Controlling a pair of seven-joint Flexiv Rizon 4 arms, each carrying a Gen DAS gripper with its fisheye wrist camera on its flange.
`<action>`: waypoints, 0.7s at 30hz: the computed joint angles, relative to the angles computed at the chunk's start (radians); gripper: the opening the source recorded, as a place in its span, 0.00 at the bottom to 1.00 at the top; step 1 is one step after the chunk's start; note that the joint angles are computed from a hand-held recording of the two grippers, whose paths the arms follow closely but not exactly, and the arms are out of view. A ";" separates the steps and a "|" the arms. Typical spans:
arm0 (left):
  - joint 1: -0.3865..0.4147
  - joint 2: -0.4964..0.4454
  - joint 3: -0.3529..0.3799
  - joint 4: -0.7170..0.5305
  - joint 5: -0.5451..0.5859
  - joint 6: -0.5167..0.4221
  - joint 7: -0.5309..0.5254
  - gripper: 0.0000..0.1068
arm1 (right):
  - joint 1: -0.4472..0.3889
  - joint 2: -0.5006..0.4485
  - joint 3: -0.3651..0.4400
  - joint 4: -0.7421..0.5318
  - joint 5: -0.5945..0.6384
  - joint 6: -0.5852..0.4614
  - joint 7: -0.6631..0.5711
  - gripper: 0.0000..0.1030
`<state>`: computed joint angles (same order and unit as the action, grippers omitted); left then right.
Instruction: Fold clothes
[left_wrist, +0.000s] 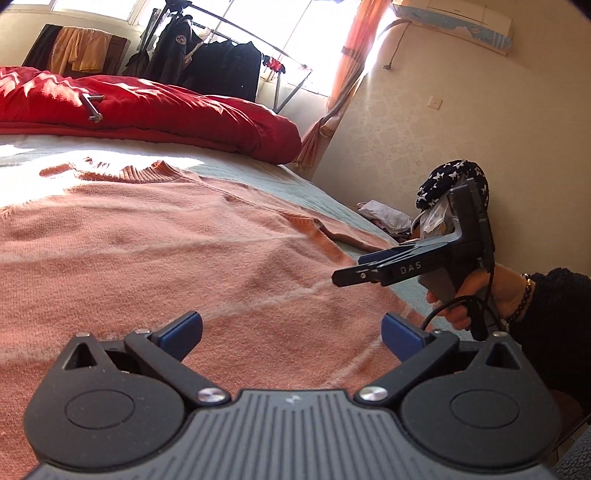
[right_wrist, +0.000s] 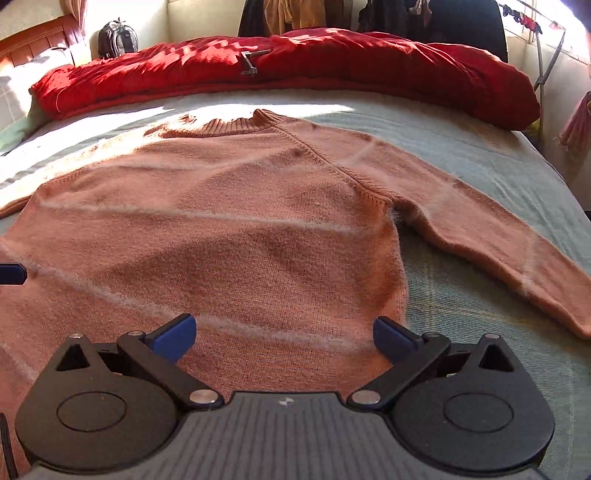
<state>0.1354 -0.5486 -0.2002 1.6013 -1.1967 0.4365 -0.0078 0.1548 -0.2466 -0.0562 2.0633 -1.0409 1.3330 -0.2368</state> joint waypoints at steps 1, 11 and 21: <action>-0.003 0.000 0.002 0.000 0.002 0.009 -0.002 0.96 | -0.003 0.032 -0.025 0.027 -0.058 0.000 0.060 1.00; -0.020 -0.015 0.005 -0.014 0.054 0.070 -0.050 0.96 | -0.311 0.199 -0.099 0.149 -0.411 0.060 0.588 1.00; -0.018 -0.020 -0.005 -0.014 0.078 0.093 -0.063 0.96 | -0.510 0.154 -0.075 0.162 -0.533 0.135 0.807 1.00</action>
<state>0.1172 -0.5685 -0.2054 1.5869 -1.1189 0.5296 -0.0711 -0.3553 -0.0928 -0.1309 2.2252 -1.5742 1.4681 0.5699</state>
